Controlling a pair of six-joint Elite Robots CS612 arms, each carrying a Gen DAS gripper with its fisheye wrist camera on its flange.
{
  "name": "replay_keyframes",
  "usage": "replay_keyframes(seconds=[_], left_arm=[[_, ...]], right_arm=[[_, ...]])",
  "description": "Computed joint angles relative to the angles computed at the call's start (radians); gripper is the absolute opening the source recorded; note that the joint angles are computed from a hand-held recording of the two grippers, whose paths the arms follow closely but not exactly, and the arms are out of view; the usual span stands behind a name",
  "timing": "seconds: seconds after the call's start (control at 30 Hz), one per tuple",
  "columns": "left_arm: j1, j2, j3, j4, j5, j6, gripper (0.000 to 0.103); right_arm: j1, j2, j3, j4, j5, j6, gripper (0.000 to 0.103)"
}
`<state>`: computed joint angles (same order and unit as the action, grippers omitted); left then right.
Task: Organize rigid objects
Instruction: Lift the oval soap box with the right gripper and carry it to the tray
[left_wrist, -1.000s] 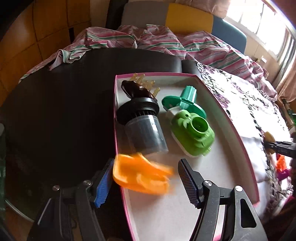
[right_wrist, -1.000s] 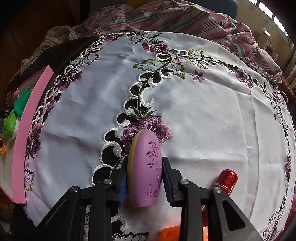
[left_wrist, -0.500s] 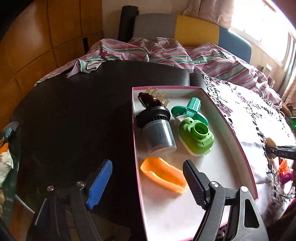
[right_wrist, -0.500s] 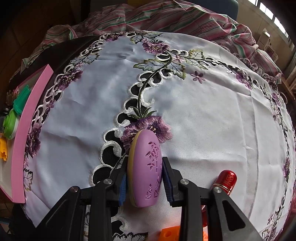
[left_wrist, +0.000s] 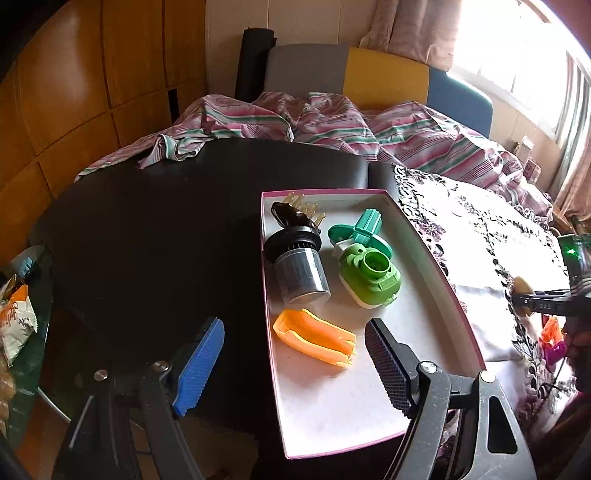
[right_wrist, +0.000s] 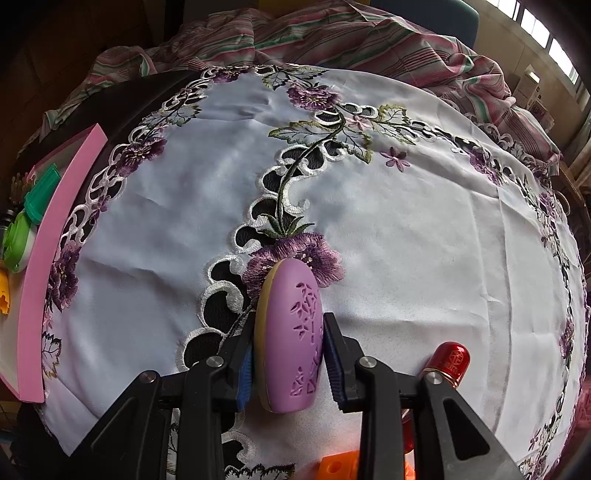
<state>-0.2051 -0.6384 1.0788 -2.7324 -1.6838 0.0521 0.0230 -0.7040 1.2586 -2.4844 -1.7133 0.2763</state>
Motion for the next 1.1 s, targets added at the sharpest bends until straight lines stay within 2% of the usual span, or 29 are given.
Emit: replay_keyframes(seconds=[0.8,0.97,1.1], left_arm=[[0.01,-0.005,0.015,-0.011,0.012,-0.024,0.079],[0.011,-0.006,0.018,-0.015,0.015,-0.028,0.079],[0.014,-0.003,0.013,-0.013,0.01,-0.037,0.079]], right_arm=[[-0.002,-0.005,0.005,-0.006,-0.003,0.007,0.031],[-0.01,-0.021,0.02,-0.035,0.001,0.049,0.028],[-0.003,-0.038,0.015,-0.058,0.002,0.038,0.028]])
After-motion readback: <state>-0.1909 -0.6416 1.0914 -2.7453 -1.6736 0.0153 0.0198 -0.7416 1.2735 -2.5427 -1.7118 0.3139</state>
